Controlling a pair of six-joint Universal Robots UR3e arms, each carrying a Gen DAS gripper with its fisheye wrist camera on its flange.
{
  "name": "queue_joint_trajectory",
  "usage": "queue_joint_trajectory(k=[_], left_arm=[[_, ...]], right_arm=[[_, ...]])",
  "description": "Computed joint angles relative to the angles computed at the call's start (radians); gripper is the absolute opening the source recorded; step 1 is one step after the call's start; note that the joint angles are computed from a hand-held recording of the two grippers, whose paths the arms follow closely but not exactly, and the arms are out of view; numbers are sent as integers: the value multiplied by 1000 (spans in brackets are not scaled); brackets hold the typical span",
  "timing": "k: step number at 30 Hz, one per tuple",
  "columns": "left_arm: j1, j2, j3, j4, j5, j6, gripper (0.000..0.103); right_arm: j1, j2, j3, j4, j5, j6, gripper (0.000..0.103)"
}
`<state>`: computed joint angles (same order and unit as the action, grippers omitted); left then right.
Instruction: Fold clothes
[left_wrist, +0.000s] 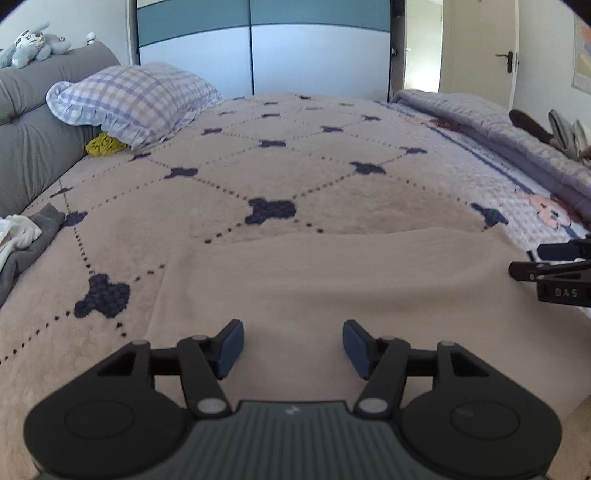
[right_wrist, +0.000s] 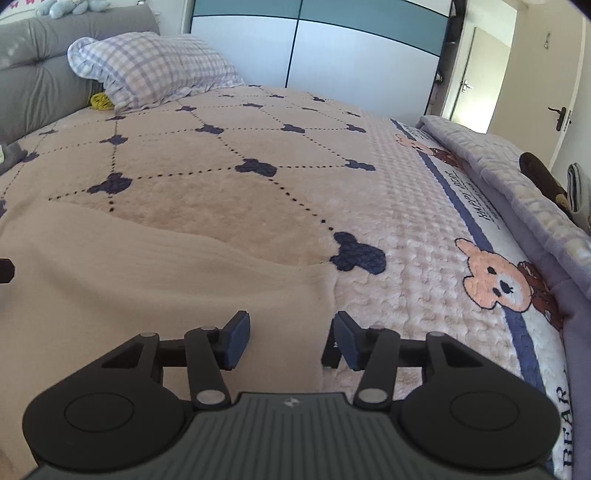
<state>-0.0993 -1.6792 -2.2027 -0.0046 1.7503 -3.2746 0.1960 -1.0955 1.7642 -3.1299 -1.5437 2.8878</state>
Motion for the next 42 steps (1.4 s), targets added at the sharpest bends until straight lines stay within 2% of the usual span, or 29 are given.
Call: queue_joint_trajectory(k=[3, 10, 26, 33, 39, 42], left_arm=[[-10, -36, -44, 112, 20, -5, 66], [-8, -41, -54, 129, 16, -26, 67], [-11, -63, -73, 185, 21, -36, 67], [-17, -69, -73, 193, 30, -40, 67], [-16, -65, -76, 192, 29, -39, 67], [-20, -62, -81, 197, 35, -44, 67]], right_arm=[[18, -1, 8, 3, -35, 29, 55], [-7, -21, 20, 41, 3, 91, 56], [-21, -52, 44, 51, 37, 126, 57], [-9, -101, 79, 58, 70, 136, 60], [3, -108, 129, 56, 129, 95, 70], [-11, -110, 172, 9, 144, 93, 72]])
